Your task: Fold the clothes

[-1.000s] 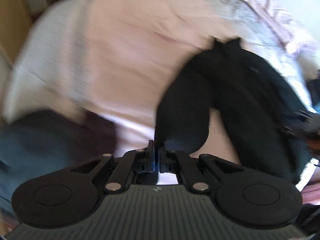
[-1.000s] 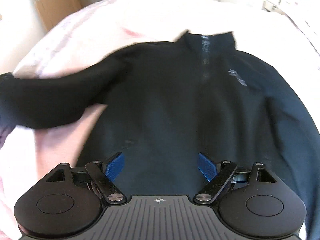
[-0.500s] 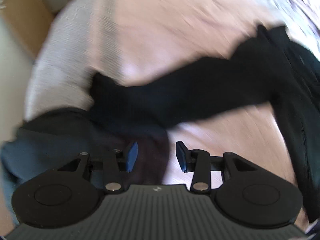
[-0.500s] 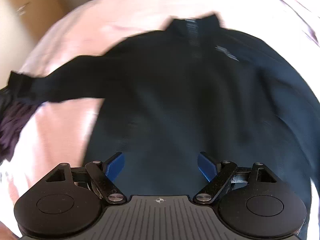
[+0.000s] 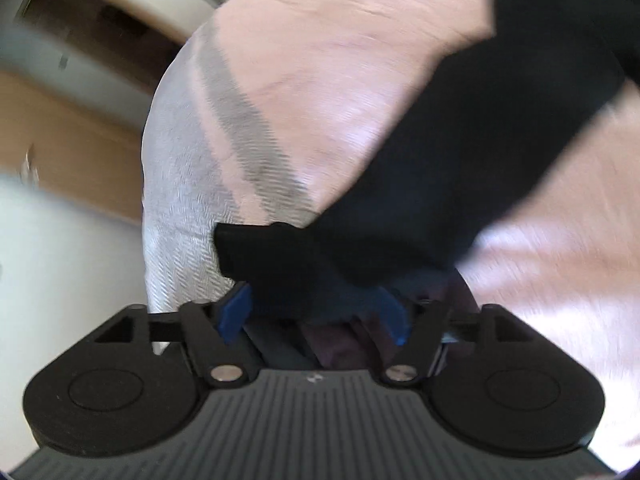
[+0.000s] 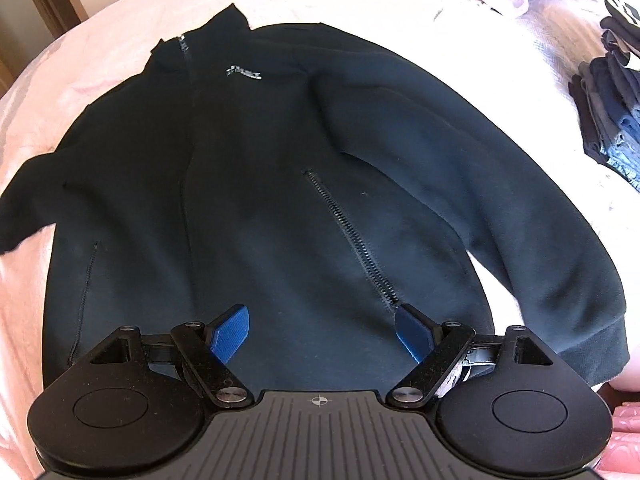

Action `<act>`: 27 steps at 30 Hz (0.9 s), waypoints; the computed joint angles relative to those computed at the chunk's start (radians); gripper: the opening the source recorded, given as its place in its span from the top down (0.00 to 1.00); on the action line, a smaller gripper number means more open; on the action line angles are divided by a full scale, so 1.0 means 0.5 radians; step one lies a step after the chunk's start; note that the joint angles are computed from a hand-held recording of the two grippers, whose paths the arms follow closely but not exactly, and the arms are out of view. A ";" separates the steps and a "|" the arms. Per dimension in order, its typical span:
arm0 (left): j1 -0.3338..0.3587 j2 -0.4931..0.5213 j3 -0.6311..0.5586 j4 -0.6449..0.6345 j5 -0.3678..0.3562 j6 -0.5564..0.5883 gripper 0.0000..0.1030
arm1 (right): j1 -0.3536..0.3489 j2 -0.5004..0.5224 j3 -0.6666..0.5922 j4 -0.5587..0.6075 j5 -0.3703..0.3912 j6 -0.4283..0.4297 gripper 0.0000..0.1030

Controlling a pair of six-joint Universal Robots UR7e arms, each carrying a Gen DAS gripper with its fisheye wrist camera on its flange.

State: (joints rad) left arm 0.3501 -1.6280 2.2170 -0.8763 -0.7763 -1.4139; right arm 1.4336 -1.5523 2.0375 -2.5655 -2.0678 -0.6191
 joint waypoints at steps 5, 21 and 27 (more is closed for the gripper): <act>0.202 -0.159 -0.021 -0.153 0.088 0.079 0.97 | 0.069 0.041 0.059 -0.012 -0.016 0.046 0.19; -0.080 -0.247 -0.127 0.265 -0.397 -0.244 0.88 | 0.211 0.261 0.016 -0.174 0.029 0.077 0.19; -0.168 -0.040 -0.287 0.392 -0.480 -0.341 0.80 | 0.090 0.174 -0.013 -0.366 -0.049 0.065 0.19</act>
